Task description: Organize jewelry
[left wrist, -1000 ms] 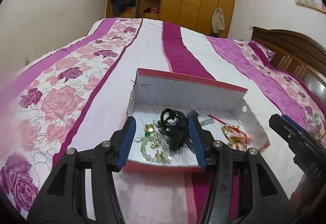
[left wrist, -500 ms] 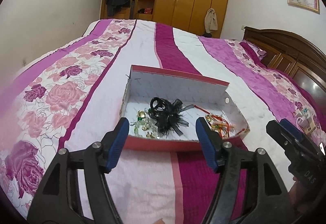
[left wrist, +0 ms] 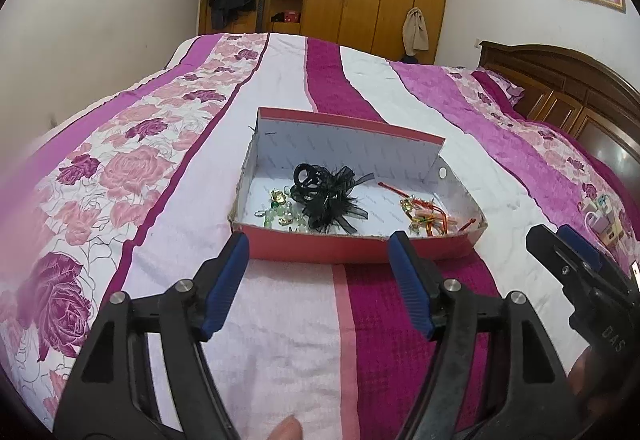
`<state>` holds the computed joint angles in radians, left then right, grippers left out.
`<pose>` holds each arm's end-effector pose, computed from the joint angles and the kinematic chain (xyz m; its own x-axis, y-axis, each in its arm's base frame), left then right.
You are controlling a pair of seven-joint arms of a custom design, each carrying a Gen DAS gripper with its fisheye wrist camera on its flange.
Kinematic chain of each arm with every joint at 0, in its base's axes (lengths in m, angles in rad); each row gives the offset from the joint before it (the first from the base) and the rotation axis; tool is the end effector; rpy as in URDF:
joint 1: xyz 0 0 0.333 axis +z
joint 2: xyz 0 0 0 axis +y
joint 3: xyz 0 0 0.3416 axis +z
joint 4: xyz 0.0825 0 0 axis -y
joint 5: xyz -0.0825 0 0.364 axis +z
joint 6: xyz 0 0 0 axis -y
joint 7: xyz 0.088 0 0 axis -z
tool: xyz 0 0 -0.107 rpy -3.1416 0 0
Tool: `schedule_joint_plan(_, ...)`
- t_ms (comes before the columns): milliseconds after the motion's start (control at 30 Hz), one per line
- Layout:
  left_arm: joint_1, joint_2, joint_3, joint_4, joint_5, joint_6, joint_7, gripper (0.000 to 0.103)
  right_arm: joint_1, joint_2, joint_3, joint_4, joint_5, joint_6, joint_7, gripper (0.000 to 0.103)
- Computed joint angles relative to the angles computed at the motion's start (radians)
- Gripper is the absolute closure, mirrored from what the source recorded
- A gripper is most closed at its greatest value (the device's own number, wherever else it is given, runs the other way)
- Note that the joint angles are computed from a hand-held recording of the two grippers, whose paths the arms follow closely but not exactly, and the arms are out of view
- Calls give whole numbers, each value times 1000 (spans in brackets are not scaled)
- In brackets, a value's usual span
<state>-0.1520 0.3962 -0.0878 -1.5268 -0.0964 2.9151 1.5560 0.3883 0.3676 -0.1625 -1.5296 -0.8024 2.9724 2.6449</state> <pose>0.6993 -0.1511 0.5837 -0.1886 -0.9726 0.1363 -0.5605 -0.0074 -0.8281 0.6645 0.2265 0.5900 0.0095 -0.9896 -0.1436 -0.4208 0.1263 -0.8983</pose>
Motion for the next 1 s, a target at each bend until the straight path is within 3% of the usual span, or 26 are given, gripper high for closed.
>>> schedule_joint_plan(267,-24,-5,32,-16,44,9,-41,37,0,-3,6,-12,5,-9,-3,21)
schedule_joint_plan(1000,-20,-10,27,-26,57,19,-48,37,2,-4,5,-17,-2,-8,4,21)
